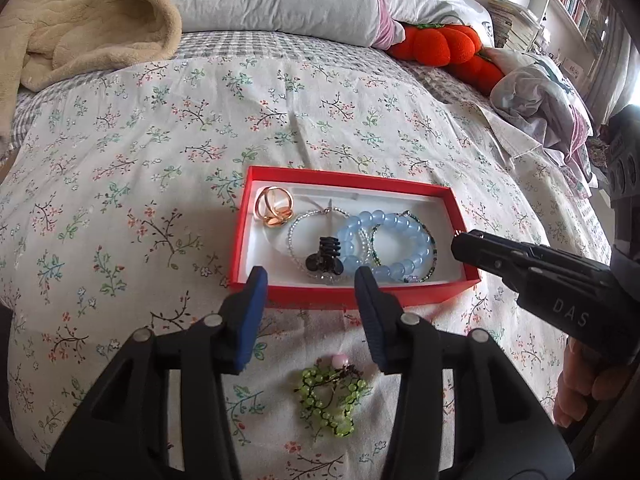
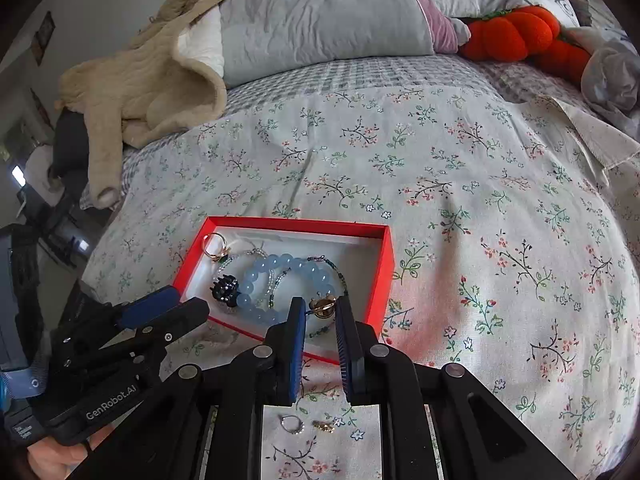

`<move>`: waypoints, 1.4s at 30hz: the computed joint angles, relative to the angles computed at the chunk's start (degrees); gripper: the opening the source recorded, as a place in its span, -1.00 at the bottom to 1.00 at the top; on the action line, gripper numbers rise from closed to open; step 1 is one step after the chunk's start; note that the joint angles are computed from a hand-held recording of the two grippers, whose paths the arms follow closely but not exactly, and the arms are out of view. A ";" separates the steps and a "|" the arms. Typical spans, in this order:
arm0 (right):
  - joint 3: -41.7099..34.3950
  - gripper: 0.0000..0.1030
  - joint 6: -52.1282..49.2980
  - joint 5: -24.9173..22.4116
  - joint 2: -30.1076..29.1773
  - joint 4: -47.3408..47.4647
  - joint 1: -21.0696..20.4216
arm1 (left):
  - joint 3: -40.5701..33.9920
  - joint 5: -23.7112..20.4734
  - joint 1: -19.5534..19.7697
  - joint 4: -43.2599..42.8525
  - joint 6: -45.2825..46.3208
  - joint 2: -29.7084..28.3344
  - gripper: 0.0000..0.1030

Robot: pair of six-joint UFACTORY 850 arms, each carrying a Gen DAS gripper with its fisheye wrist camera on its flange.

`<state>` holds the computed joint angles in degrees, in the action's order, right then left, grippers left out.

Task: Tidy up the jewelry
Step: 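Carry hair clip and earring over the red box and open both tools, then move both open tools back to the green bead bracelet and earrings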

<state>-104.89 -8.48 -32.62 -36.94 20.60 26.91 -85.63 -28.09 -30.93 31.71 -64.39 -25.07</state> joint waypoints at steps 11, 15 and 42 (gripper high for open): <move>-4.56 -0.69 3.03 -1.44 -3.80 -5.62 1.50 | 2.18 -6.20 0.37 -5.95 4.46 1.75 0.19; -4.78 -0.65 1.19 -3.37 -3.66 -3.66 1.01 | 1.85 -7.78 0.18 -6.64 4.66 1.64 0.24; 22.04 0.39 -2.55 3.98 16.49 -6.86 -1.40 | 8.77 -6.04 -4.05 -2.89 1.59 4.94 0.52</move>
